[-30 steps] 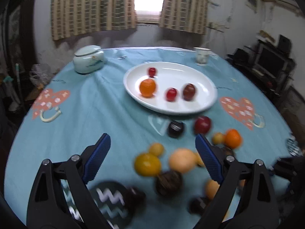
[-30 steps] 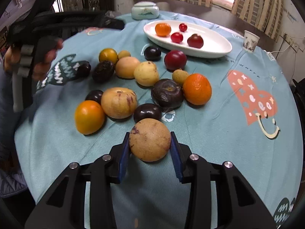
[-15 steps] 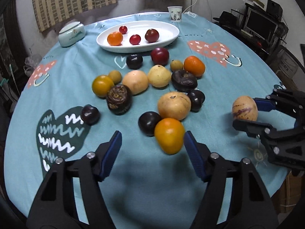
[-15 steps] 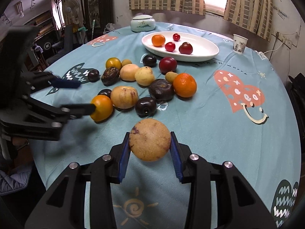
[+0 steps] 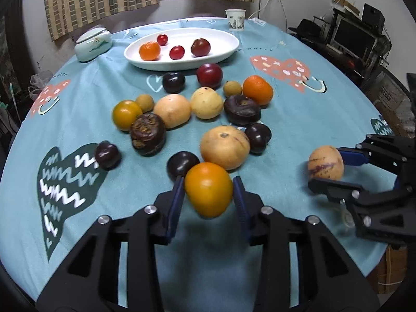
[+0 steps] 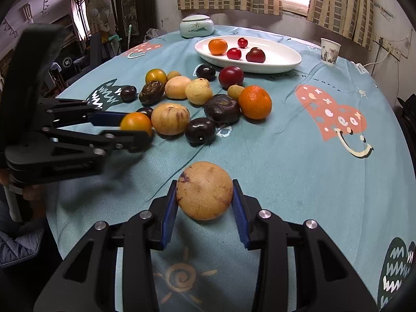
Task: Organize fruits
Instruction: 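Carry both fruits onto the white plate and open both tools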
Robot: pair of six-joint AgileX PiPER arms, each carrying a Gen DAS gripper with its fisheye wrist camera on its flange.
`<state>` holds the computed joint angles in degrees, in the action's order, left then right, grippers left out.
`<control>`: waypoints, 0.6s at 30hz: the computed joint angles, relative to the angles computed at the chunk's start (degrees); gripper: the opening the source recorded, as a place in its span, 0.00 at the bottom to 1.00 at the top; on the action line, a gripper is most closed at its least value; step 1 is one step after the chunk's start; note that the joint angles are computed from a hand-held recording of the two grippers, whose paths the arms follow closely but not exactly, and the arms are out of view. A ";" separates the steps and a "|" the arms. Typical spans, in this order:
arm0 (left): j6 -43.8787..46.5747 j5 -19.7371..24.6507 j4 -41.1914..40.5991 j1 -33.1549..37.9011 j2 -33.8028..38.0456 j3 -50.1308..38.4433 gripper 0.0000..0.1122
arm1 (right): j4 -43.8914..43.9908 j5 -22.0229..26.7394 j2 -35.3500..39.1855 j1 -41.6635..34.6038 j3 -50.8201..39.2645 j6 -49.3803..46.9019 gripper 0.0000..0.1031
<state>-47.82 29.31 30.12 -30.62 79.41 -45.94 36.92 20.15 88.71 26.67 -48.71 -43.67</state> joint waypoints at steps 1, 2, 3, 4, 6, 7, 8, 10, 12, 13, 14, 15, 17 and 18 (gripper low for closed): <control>0.92 -0.47 -0.77 0.38 -0.97 0.63 0.34 | 0.21 0.01 -0.04 -0.03 0.00 -0.25 0.39; 3.48 -1.10 -2.89 1.45 -2.60 1.43 0.34 | 0.43 0.01 0.01 -0.08 -0.03 -0.53 0.39; 4.46 -1.27 -3.73 2.10 -3.57 1.77 0.34 | 0.43 0.14 0.10 -0.09 -0.19 -0.58 0.39; 6.21 -1.33 -4.92 2.94 -4.73 1.96 0.34 | 0.18 0.23 0.26 -0.07 -0.45 -0.37 0.39; 10.56 -1.44 -7.71 4.90 -7.10 1.73 0.34 | -0.81 0.61 0.58 0.04 -1.30 0.33 0.39; 13.42 -1.27 -9.42 6.04 -7.67 0.95 0.34 | -1.85 0.90 0.86 0.12 -2.26 1.11 0.39; 16.32 -0.89 -10.83 7.26 -7.83 -0.54 0.34 | -2.86 1.17 1.09 0.19 -3.33 1.96 0.39; 18.24 0.31 -9.85 8.86 -6.72 -4.80 0.34 | -4.66 1.76 1.52 0.20 -6.00 3.20 0.39; 23.15 0.19 -11.79 11.31 -4.45 -9.66 0.34 | -6.28 2.75 2.66 0.10 -10.58 4.47 0.39; 23.75 0.14 -11.56 12.03 -3.20 -11.60 0.34 | -6.86 3.10 3.44 0.06 -12.86 5.10 0.39; 23.05 0.49 -9.82 12.70 -0.63 -15.09 0.34 | -7.52 3.40 4.51 -0.03 -15.59 5.92 0.39; 22.84 0.94 -9.05 13.34 1.98 -18.35 0.34 | -8.68 4.19 6.41 -0.18 -19.62 7.41 0.39; 26.03 3.02 -11.82 15.40 9.09 -27.25 0.34 | -10.75 5.35 10.61 -0.54 -27.31 10.88 0.39; 27.68 4.21 -13.45 16.27 12.52 -31.51 0.34 | -11.68 6.32 13.53 -0.82 -32.17 12.59 0.39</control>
<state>-20.15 33.52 16.67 -14.35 91.93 -77.45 25.24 26.46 102.24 25.84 -80.87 -31.08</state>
